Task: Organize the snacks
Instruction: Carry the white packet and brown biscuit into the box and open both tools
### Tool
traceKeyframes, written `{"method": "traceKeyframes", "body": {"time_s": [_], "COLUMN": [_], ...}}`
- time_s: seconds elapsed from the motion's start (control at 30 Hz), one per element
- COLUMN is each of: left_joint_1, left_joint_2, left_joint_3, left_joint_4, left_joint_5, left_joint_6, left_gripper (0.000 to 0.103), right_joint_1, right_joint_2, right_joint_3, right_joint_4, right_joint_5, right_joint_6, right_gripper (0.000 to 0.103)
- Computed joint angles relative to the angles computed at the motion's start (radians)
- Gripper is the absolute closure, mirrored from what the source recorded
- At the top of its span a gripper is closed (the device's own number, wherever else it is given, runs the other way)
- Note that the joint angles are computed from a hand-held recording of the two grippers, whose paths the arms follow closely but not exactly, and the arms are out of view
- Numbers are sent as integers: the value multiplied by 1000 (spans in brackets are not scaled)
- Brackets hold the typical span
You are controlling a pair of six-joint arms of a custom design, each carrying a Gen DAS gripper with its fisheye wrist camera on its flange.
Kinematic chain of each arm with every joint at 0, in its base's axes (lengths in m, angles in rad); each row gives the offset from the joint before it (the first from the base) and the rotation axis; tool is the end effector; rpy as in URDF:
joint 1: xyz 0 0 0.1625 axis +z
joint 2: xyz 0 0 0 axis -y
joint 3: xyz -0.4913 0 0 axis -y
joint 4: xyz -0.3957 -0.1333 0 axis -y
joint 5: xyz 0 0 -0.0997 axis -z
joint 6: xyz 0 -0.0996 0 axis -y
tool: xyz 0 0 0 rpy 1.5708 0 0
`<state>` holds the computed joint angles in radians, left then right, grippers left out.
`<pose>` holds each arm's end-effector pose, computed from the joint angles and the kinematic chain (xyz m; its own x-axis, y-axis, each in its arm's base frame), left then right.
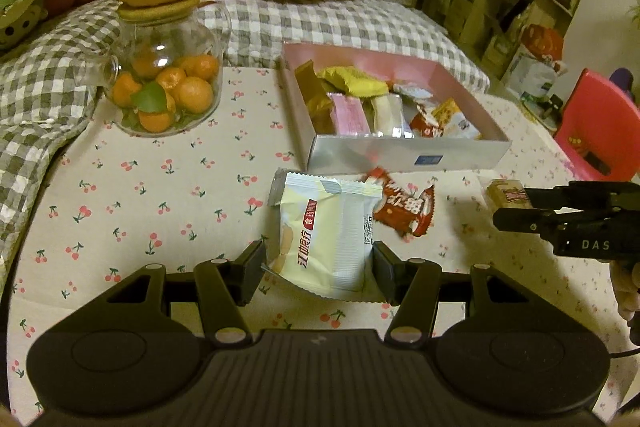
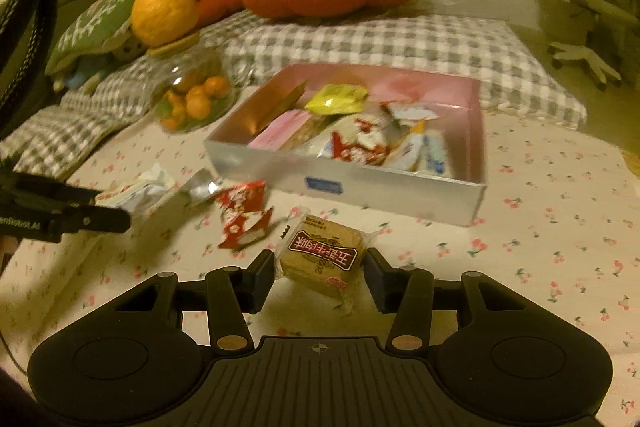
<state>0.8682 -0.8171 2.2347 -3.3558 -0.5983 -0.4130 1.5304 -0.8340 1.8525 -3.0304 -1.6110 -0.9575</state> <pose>-0.1649 -0.5284 0.1131 -0.8114 -0.1600 -0.5621 0.3029 0.7075 -0.6385 0.1021 -0.6750 0.1421 -0.6041 -0.7058 0.3700 -0.7948 0.5671 -0.2160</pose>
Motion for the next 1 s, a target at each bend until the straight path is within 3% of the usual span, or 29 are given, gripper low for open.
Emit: {"method": "traceKeyframes", "body": {"time_s": [0.57, 1.0], "left_joint_1": [8, 41], "left_joint_2": [64, 136], "left_joint_3": [-111, -247], "left_joint_4": [-81, -59], "left_joint_5": [-3, 1], "left_joint_6": [57, 47], "left_gripper": [50, 50], "right_joint_1": [-5, -7], "right_joint_2": [25, 81], "right_joint_3": [-129, -238], "right_joint_4": [57, 89], "right_joint_5": [42, 48], "right_joint_6": [235, 407], "right_gripper": [56, 56]}}
